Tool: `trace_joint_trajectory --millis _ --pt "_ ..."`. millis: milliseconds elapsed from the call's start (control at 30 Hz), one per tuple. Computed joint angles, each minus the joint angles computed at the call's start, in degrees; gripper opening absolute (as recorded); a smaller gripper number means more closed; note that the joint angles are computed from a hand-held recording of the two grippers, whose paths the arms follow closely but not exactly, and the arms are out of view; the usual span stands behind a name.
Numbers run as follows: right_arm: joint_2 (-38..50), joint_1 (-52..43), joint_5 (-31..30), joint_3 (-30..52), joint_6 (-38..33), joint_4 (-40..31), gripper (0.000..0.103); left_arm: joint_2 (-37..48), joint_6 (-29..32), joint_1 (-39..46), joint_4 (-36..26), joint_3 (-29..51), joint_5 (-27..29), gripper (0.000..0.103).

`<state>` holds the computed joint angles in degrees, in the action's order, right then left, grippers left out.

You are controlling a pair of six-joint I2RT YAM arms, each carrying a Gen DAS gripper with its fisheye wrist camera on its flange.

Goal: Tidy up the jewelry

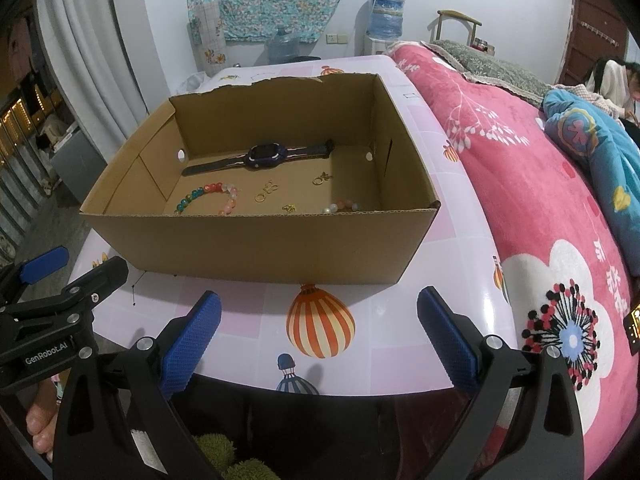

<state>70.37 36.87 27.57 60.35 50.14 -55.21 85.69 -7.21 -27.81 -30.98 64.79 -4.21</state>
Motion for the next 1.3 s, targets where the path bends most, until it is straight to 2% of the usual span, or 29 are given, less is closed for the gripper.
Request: trace_joint_trajectory --millis 1300 --pt "-0.31 -0.70 -0.49 -0.50 -0.84 0.37 0.096 0.04 -0.89 -0.62 -0.64 0.48 -0.12 0.095"
